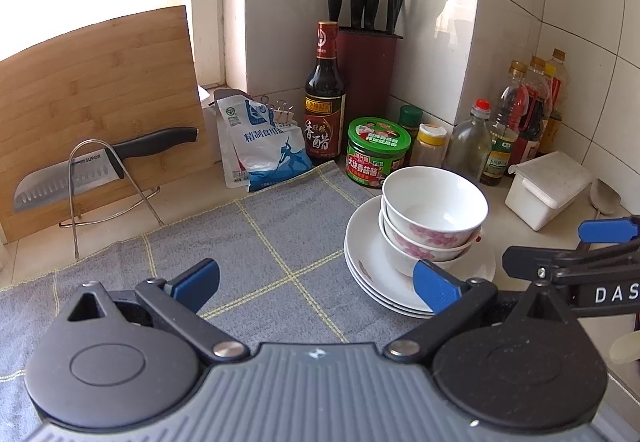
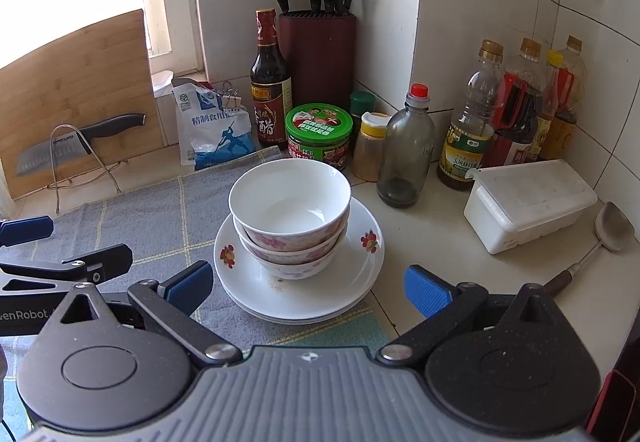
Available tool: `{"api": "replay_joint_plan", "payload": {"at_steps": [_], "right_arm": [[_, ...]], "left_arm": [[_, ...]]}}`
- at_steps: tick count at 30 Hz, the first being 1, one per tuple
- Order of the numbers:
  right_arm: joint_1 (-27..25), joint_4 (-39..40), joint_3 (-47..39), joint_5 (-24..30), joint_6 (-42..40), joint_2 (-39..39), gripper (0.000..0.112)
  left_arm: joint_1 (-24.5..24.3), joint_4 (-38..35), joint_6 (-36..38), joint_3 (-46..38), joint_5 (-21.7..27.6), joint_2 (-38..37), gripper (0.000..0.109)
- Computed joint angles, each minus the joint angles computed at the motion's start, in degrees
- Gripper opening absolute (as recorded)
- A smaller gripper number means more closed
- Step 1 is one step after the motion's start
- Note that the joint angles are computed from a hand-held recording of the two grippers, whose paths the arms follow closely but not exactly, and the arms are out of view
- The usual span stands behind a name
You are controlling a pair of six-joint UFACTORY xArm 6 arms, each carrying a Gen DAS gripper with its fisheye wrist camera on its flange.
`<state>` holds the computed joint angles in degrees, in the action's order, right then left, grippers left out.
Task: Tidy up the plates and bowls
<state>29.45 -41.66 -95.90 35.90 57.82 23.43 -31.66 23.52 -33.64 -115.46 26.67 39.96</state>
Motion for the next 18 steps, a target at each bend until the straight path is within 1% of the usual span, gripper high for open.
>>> {"api": "replay_joint_plan", "payload": {"at_steps": [18], "right_arm": [[0.03,-0.15,-0.48,0.01,-0.23,0.12,0.103]], "left_arm": [[-0.02,-0.01,0.23,-1.64,1.03,0.95,0.102]]}}
